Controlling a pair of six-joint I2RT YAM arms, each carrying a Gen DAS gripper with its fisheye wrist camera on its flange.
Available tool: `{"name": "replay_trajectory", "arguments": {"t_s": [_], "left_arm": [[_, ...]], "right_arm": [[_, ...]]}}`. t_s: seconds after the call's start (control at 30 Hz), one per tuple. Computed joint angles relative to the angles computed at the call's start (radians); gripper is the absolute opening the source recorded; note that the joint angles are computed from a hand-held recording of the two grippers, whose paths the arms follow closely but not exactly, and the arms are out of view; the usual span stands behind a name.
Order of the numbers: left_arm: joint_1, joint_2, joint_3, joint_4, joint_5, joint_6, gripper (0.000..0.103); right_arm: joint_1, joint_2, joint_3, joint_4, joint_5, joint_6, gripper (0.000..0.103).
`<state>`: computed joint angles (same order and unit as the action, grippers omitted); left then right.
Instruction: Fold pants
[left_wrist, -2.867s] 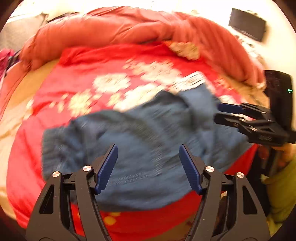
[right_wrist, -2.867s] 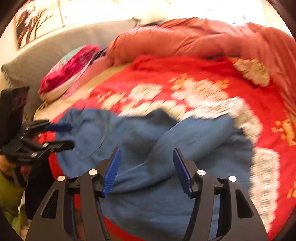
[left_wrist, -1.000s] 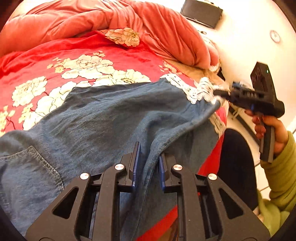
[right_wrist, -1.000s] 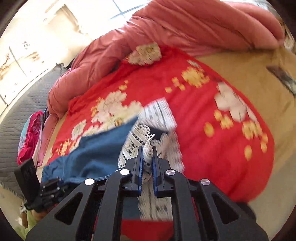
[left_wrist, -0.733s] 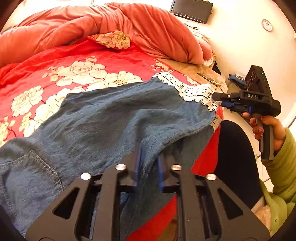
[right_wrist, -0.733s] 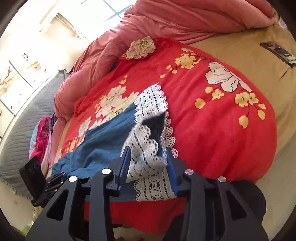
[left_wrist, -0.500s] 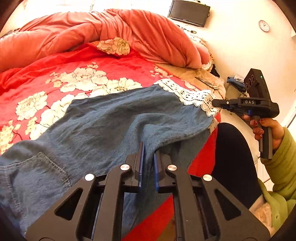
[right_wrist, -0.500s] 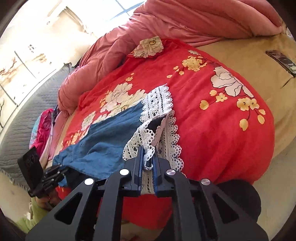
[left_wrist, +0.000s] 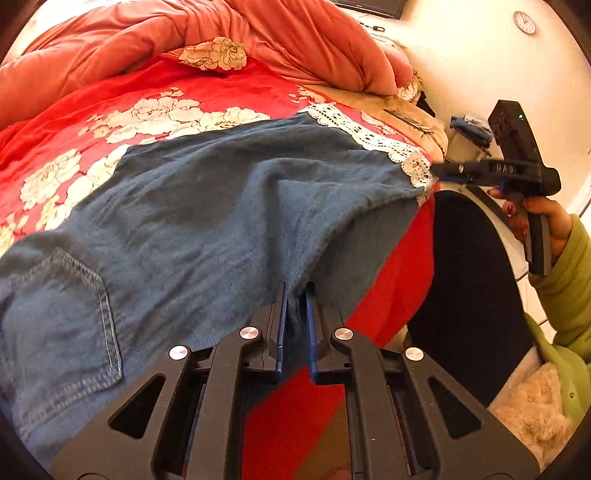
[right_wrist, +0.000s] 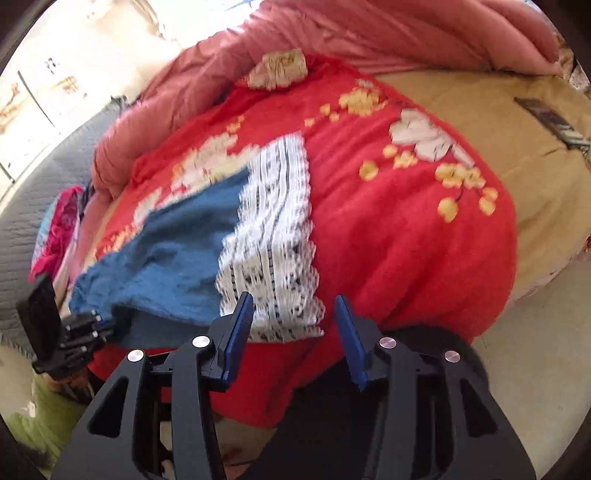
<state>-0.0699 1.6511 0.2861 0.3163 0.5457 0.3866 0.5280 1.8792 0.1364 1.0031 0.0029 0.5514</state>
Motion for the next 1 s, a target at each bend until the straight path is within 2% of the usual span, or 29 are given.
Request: {"name": "replay_trajectory", "arguments": {"t_s": [0.1,0.17,0.27,0.33,0.47,0.53,0.6,0.63,0.73,0.8,0.87,0.93,1.0], "left_arm": [[0.008,-0.016,-0.033,0.029,-0.009,-0.019,0.004],[-0.009,-0.055,-0.066,0.064,-0.051,-0.049,0.004],[-0.058,-0.096,-0.092,0.120,-0.124,-0.095,0.004],[-0.088,-0.097,-0.096,0.144,-0.169,-0.096,0.003],[-0.073,-0.186,-0.091,0.033,-0.208,-0.075,0.000],[-0.043,-0.263,-0.110,-0.033,-0.178,-0.021,0.000],[-0.057,-0.298,-0.129,-0.074,-0.204,0.026,0.000],[-0.065,-0.290,-0.140,-0.064,-0.215,0.036,0.000],[-0.091,-0.136,-0.140,0.032,-0.236,0.033,0.001],[-0.098,-0.118,-0.136,0.040,-0.240,0.024,0.001],[-0.054,-0.187,-0.126,-0.061,-0.156,0.043,0.004],[0.006,-0.298,-0.118,-0.210,-0.054,0.095,0.020],[0.051,-0.424,-0.110,-0.338,0.014,0.146,0.029]], "right_arm": [[0.003,-0.072,-0.029,0.008,0.032,-0.016,0.051],[0.037,-0.095,-0.025,0.009,0.053,-0.038,0.051],[0.118,-0.074,0.003,0.035,0.044,-0.064,0.051],[0.174,-0.039,0.071,-0.002,0.027,-0.088,0.051],[0.211,0.013,0.223,-0.160,-0.020,-0.129,0.051],[0.202,0.046,0.282,-0.240,-0.050,-0.124,0.051],[0.188,0.078,0.302,-0.278,-0.065,-0.097,0.050],[0.168,0.107,0.301,-0.266,-0.087,-0.092,0.050],[0.149,0.178,0.292,-0.201,-0.122,-0.066,0.050],[0.155,0.176,0.277,-0.184,-0.117,-0.072,0.050],[0.144,0.135,0.231,-0.140,-0.137,-0.076,0.050],[0.117,0.068,0.144,-0.037,-0.141,-0.089,0.051],[0.074,0.001,0.095,0.000,-0.132,-0.108,0.058]]}}
